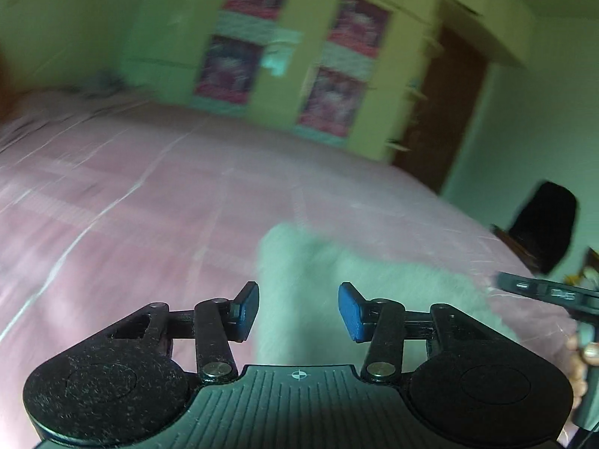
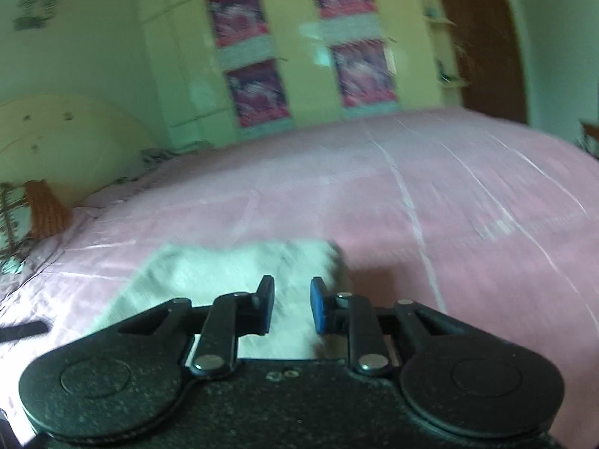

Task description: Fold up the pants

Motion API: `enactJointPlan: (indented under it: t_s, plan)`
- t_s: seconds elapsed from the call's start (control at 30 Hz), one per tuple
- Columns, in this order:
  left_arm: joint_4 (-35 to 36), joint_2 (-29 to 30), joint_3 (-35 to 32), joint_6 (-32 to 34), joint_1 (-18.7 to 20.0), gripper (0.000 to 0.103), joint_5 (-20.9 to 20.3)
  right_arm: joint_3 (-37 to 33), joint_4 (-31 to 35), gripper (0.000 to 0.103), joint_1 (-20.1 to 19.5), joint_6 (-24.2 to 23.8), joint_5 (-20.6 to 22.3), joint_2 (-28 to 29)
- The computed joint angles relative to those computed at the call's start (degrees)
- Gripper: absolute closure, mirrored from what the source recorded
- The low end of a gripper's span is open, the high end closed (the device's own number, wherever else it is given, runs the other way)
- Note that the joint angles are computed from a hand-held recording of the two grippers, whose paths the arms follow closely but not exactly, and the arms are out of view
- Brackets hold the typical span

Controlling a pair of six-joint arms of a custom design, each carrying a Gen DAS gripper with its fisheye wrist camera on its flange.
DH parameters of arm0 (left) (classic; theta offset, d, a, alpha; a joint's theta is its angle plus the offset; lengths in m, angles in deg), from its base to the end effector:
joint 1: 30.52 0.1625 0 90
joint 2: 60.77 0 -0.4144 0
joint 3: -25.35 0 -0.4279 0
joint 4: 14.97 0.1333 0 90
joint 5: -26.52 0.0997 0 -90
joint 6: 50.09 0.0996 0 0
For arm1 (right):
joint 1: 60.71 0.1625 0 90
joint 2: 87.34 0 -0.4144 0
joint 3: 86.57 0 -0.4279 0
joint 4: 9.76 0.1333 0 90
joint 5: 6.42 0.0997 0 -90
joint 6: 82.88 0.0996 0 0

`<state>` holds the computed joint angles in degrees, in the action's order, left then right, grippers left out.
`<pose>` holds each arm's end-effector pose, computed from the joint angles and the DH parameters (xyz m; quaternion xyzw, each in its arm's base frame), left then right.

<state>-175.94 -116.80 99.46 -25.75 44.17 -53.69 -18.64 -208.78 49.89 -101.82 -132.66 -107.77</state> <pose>-0.0602 -0.7889 0.3937 0.2668 0.8521 -0.4363 0.1111 0.3496 -0.7185 0.0410 0.1266 -0.8224 0.4899 0.2602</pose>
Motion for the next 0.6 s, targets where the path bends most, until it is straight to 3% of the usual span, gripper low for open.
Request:
enactJointPlan:
  t_s: [0.13,0.2,0.27,0.37,0.43,0.53,0.6]
  plan:
    - [11.19,10.05,-14.53,0.65,-0.59,0.056,-0.06,-16.25,9.16,0.084,-0.41,-7.25,-1.23,8.30]
    - [21.58,15.16,-22.37,-0.55,-0.87,0.056,4.71,-23.71,17.50,0.084,-0.98,-7.28,-5.17,11.98]
    - [26.00,17.73,-25.83,-0.43,-0.55,0.056,6.51,-28.37,26.03,0.086,-1.89,-4.84,-9.10,14.27]
    - [20.98,14.86,-21.38,-0.10,-1.07,0.056,5.28,-26.84,25.49,0.083,-2.06,-5.72,-8.52,13.50]
    - [14.61,11.31,-15.08,0.22,-1.24,0.056,4.31,-22.55,19.26,0.077,-1.37,-8.40,-6.60,11.42]
    - [14.13,9.60,-10.61,4.78,-1.76,0.056,10.12,-15.03,12.37,0.075,-1.07,-8.54,-3.78,8.14]
    - [9.79,8.18,-6.72,10.06,-2.44,0.056,12.29,-14.34,15.22,0.075,-1.34,-8.31,-5.89,8.40]
